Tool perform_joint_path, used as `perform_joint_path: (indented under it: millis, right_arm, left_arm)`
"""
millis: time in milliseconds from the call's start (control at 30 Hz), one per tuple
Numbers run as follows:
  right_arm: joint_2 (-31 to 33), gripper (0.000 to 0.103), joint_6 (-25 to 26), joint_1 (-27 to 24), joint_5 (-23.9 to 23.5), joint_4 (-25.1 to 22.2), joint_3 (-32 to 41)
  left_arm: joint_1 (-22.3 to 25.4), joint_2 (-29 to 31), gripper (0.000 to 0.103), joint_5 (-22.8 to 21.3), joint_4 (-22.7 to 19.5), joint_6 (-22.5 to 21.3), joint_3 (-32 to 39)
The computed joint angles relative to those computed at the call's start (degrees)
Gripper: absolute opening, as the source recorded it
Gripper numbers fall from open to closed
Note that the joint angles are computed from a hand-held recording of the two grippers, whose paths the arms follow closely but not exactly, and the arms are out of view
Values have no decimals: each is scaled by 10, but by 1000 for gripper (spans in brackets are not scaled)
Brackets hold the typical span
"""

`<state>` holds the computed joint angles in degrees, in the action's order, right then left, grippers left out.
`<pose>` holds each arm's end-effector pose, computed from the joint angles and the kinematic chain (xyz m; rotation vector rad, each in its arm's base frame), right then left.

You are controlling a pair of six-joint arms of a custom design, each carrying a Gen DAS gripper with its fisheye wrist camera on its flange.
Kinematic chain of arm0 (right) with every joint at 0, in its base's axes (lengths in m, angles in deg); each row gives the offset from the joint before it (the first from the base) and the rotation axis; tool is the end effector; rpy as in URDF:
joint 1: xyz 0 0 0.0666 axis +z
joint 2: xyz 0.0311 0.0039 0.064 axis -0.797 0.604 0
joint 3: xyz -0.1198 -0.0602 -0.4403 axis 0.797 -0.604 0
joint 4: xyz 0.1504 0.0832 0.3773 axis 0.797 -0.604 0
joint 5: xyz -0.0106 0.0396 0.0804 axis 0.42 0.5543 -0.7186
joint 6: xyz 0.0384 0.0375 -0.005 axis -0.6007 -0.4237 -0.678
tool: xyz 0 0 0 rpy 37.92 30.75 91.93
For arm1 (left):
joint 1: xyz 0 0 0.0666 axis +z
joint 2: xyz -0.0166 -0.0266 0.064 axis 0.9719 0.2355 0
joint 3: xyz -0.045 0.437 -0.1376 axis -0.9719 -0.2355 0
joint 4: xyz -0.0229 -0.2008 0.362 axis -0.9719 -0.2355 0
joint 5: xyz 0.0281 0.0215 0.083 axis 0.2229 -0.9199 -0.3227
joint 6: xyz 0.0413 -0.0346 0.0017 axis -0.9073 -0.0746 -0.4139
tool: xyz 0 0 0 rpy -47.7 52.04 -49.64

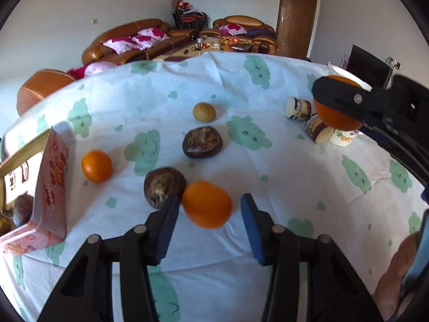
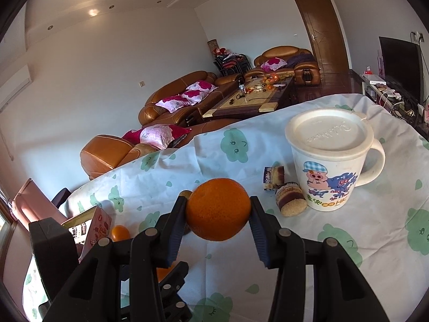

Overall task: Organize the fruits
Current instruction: 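Grasp a large orange with the right gripper while the left gripper grasps another orange, then carry both oranges over the pink tin and release the right gripper's orange inside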

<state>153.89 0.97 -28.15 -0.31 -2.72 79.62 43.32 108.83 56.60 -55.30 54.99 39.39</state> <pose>0.3969 0.1734 0.4707 0.2798 2.1326 0.3543 0.4235 -0.2706 0.4485 0.3239 2.4835 -0.1916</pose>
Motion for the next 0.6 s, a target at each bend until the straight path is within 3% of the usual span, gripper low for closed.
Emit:
perform_joint_path:
  millis: [67, 100, 133, 300, 367, 467, 533, 567, 600]
  right_arm:
    - [-1, 48, 0, 0, 0, 0, 0]
    - [-1, 48, 0, 1, 0, 0, 0]
    - [-2, 48, 0, 1, -2, 2, 0]
    - [-3, 48, 9, 9, 4, 6, 0]
    - [-2, 48, 8, 9, 4, 6, -1]
    - [-2, 48, 5, 7, 4, 5, -1]
    - [-2, 48, 2, 5, 2, 4, 0]
    - [-1, 48, 1, 4, 1, 4, 0]
    - [-1, 48, 1, 3, 0, 3, 0]
  left_arm:
    - [17, -11, 51, 26, -6, -8, -19]
    - [20, -25, 51, 28, 20, -18, -38]
    - [20, -29, 50, 21, 19, -20, -43]
    - [14, -23, 50, 23, 28, 7, -37]
    - [11, -13, 59, 29, 27, 23, -24]
    - [9, 7, 61, 37, 25, 42, 0]
    - [9, 24, 51, 43, 7, 57, 18]
    - [6, 26, 39, 29, 12, 58, 19]
    - [3, 31, 36, 24, 8, 55, 23]
